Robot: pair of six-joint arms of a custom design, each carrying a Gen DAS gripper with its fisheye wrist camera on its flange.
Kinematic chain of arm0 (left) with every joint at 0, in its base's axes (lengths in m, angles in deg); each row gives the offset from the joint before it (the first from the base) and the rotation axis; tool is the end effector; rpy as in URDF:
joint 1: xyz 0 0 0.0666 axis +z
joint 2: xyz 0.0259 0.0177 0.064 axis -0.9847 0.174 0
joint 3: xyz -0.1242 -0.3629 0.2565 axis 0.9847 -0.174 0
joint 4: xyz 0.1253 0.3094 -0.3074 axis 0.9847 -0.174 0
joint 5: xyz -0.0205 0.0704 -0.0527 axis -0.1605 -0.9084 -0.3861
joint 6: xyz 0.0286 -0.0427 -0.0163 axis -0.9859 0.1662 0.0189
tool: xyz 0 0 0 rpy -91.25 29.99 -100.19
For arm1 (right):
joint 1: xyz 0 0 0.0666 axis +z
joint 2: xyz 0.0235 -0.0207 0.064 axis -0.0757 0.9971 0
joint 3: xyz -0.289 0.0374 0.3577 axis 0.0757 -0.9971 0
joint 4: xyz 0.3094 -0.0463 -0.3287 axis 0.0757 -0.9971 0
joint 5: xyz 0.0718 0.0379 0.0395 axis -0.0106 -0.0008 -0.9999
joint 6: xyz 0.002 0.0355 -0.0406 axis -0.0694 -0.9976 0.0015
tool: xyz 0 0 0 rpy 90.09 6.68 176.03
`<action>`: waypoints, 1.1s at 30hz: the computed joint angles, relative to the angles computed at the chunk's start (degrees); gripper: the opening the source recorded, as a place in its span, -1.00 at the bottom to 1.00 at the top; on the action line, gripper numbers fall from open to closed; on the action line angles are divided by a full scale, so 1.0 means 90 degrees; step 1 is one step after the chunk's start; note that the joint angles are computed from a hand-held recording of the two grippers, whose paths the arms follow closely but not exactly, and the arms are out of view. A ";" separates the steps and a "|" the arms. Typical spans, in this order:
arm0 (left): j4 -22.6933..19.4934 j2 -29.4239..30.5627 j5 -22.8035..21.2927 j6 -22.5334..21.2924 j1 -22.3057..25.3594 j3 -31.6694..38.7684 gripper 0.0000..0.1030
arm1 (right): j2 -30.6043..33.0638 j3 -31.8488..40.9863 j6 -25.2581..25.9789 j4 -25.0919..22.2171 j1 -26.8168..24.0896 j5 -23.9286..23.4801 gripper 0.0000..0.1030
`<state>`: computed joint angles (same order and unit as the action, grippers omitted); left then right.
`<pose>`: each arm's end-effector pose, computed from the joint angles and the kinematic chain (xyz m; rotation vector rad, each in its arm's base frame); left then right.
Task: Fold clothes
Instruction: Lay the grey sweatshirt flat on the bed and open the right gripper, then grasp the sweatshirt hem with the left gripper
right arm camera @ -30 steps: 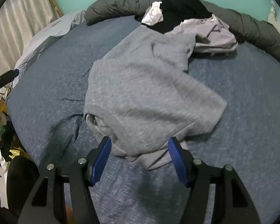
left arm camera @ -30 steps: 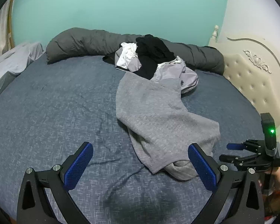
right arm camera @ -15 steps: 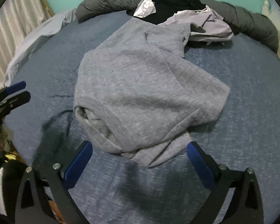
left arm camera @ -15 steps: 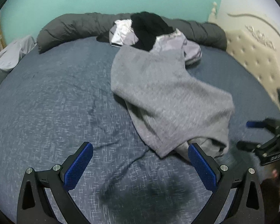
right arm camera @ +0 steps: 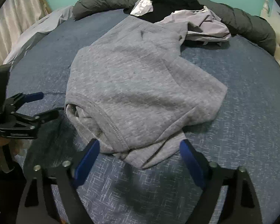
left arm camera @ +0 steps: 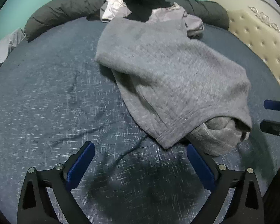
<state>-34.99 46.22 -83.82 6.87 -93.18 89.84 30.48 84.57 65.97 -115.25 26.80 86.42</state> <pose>0.4374 -0.1062 0.4908 0.3398 2.5788 -0.1942 0.3904 0.2319 0.5412 -0.3050 2.6359 0.1703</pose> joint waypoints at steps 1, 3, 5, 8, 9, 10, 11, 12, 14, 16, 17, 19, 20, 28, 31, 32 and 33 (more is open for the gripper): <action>0.0003 0.0039 0.0005 -0.0006 -0.0007 -0.0011 0.88 | 0.0010 -0.0010 0.0020 0.0017 0.0004 -0.0021 0.62; 0.0034 0.0089 0.0101 0.0013 -0.0010 -0.0039 0.77 | 0.0023 -0.0036 0.0042 0.0047 0.0014 -0.0061 0.61; 0.0061 0.0136 0.0152 0.0039 -0.0014 -0.0058 0.64 | 0.0033 -0.0056 0.0045 0.0071 0.0000 -0.0144 0.60; 0.0098 0.0208 0.0313 0.0117 0.0009 -0.0073 0.45 | 0.0026 -0.0101 0.0047 0.0136 -0.0029 -0.0207 0.56; 0.0106 0.0230 0.0386 0.0125 0.0019 -0.0079 0.42 | 0.0019 -0.0125 0.0044 0.0162 -0.0040 -0.0206 0.56; 0.0119 0.0246 0.0394 0.0119 0.0010 -0.0086 0.37 | 0.0010 -0.0146 0.0036 0.0182 -0.0048 -0.0212 0.55; 0.0131 0.0262 0.0401 0.0113 0.0000 -0.0092 0.23 | -0.0001 -0.0169 0.0029 0.0199 -0.0061 -0.0230 0.55; 0.0137 0.0278 0.0416 0.0094 -0.0011 -0.0098 0.12 | -0.0016 -0.0190 0.0017 0.0204 -0.0077 -0.0241 0.55; 0.0153 0.0305 0.0424 0.0083 -0.0031 -0.0108 0.09 | -0.0033 -0.0223 -0.0009 0.0205 -0.0113 -0.0230 0.55; 0.0157 0.0329 0.0480 0.0106 -0.0035 -0.0113 0.07 | -0.0054 -0.0259 -0.0024 0.0223 -0.0149 -0.0249 0.55; 0.0162 0.0341 0.0505 0.0119 -0.0037 -0.0116 0.06 | -0.0062 -0.0277 -0.0016 0.0231 -0.0161 -0.0274 0.55; 0.0197 0.0347 0.0496 0.0182 -0.0042 -0.0132 0.06 | -0.0061 -0.0296 0.0003 0.0205 -0.0163 -0.0272 0.54; 0.0171 0.0365 0.0523 0.0175 -0.0043 -0.0124 0.06 | -0.0060 -0.0304 0.0011 0.0197 -0.0167 -0.0285 0.54; 0.0056 0.0384 0.0604 0.0124 -0.0014 -0.0075 -0.32 | -0.0048 -0.0341 0.0078 0.0111 -0.0148 -0.0357 0.53; 0.0111 0.0310 0.0649 0.0149 0.0017 -0.0124 -0.51 | -0.0010 -0.0349 0.0073 0.0079 -0.0127 -0.0395 0.53; 0.0117 0.0292 0.0641 0.0141 0.0011 -0.0137 -0.54 | 0.0003 -0.0351 0.0071 0.0068 -0.0119 -0.0407 0.53; 0.0122 0.0275 0.0634 0.0133 0.0005 -0.0150 -0.57 | 0.0026 -0.0347 0.0071 0.0061 -0.0109 -0.0400 0.52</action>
<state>-33.89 48.70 -78.11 8.07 -93.14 88.49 30.72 81.44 66.61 -114.70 25.82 82.83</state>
